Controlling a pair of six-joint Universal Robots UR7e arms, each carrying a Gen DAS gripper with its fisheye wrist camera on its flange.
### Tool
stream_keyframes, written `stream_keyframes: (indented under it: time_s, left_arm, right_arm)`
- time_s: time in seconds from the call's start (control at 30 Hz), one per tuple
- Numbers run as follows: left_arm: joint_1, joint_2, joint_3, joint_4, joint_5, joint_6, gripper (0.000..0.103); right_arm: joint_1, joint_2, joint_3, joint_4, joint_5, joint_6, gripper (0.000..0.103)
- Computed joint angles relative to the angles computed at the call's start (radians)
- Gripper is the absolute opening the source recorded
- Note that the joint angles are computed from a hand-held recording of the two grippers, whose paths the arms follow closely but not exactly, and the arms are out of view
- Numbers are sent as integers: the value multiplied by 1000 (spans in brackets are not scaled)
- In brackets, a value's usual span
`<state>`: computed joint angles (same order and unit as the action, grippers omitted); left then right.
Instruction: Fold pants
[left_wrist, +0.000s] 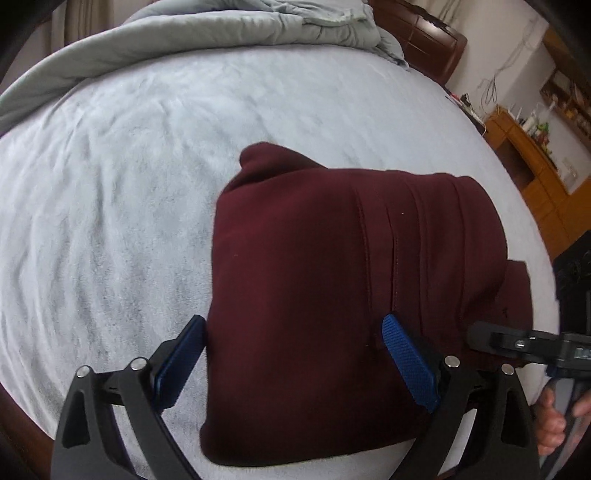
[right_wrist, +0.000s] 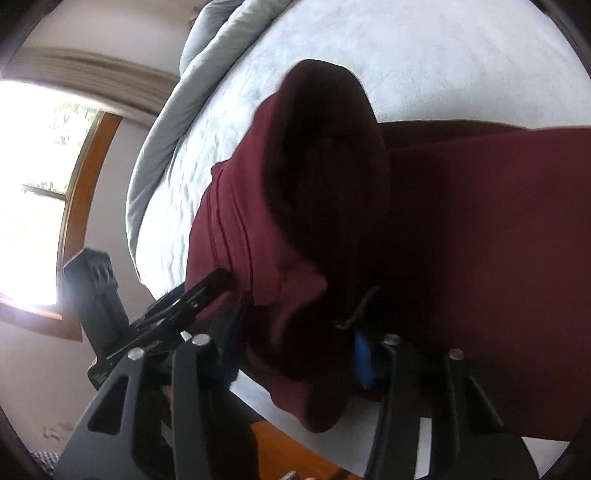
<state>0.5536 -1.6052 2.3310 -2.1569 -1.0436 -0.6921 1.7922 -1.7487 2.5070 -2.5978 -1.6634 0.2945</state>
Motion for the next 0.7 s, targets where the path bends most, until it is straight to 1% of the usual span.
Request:
stream_keyframes:
  time_s: [0.07,0.17,0.2,0.23,0.33,0.37,0.43,0.47,0.57,0.7]
  left_arm:
    - [-7,-21,-7,20,8,-11,96]
    - [-8,-60,-12,28,24,-39,96]
    - [-1,-63,-16,22,27,-40,96]
    - [1,-70,-18,20,30,-49,96]
    - [7,-58,-31,33,38,-50,96]
    - [7,-53,-30,18,30,-42,96]
    - [2,-34,-31,1,16,-33,96]
    - [-1,-23,-35,-2,11,-29,96]
    - [-25,20,-38,-21,6,-8,96]
    - [-50,73,-40,-59,-21,22,96]
  right_arm:
    - [-10,-19,7,-15,27,-16,26]
    - [-51,-89,32,-26,93,-26,20]
    - [-59,-118,38,-19,104,-29,20]
    - [-56,-144,37,-5,99,-35,20]
    - [-33,-214,23,38,65,-43,19]
    - [-21,-242,12,62,43,-45,19]
    - [4,-259,-10,93,3,-39,19]
    - [13,-284,-22,124,-23,-39,19]
    - [17,-340,-42,188,-68,-53,19]
    - [30,-416,-70,274,-135,-45,19]
